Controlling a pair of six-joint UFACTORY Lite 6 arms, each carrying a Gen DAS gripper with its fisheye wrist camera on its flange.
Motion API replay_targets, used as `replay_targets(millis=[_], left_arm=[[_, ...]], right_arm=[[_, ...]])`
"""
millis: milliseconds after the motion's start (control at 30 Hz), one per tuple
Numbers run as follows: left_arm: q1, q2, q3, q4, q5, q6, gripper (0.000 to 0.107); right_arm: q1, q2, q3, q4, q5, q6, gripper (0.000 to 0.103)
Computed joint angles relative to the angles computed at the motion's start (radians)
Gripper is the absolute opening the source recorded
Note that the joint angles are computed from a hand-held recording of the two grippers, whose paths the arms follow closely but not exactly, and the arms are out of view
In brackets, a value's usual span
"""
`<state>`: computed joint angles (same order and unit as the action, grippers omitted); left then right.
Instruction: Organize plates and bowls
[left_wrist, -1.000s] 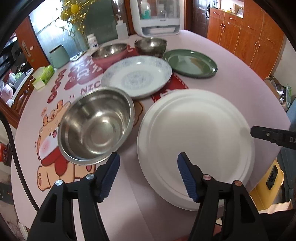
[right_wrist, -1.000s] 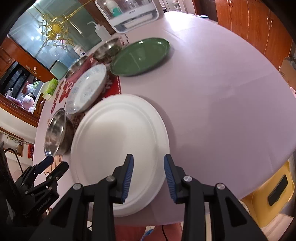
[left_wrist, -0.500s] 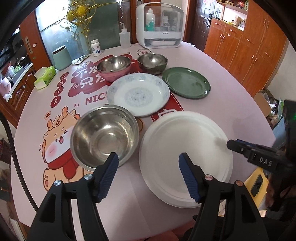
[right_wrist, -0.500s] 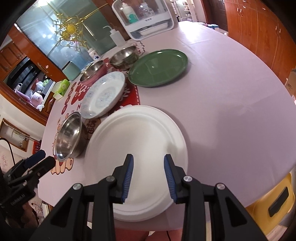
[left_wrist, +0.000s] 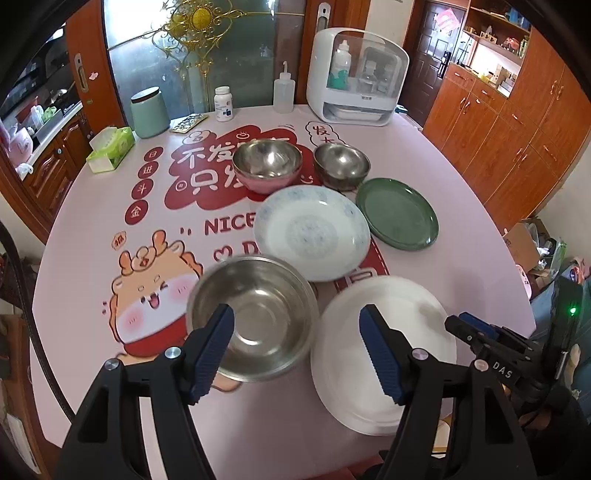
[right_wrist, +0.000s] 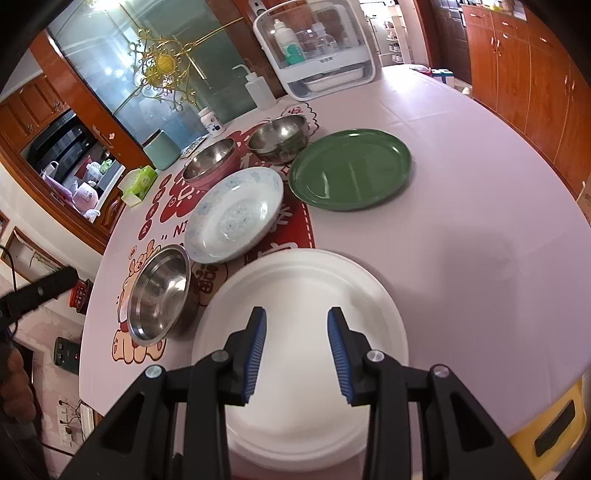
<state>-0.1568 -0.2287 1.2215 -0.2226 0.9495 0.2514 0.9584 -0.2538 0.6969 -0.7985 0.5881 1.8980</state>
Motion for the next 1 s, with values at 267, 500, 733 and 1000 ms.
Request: replay_targets(millis=[267,500,733,1000], left_arm=[[0.068,0.198,0.261,-0.034,0.089,0.105,0.069],[0.075,0.371,0.457,-0.009,0.131,0.124,0.069],[0.068,0.614,0.729,0.008,0.195,0.123,0.069],[0.062,0.898,1.03,0.006,0.273,0.122,0.069]], right_arm=[[-0.069,0.129,0.127,-0.022,-0.081,-0.041,0.034],[-0.156,0.281,0.285,0.029,-0.136,-0.152,0.034],[-0.256,0.372,0.366,0.141,-0.194,-0.259,0.034],[-0.378,0.506,0.464,0.402,-0.248,-0.493,0.034]])
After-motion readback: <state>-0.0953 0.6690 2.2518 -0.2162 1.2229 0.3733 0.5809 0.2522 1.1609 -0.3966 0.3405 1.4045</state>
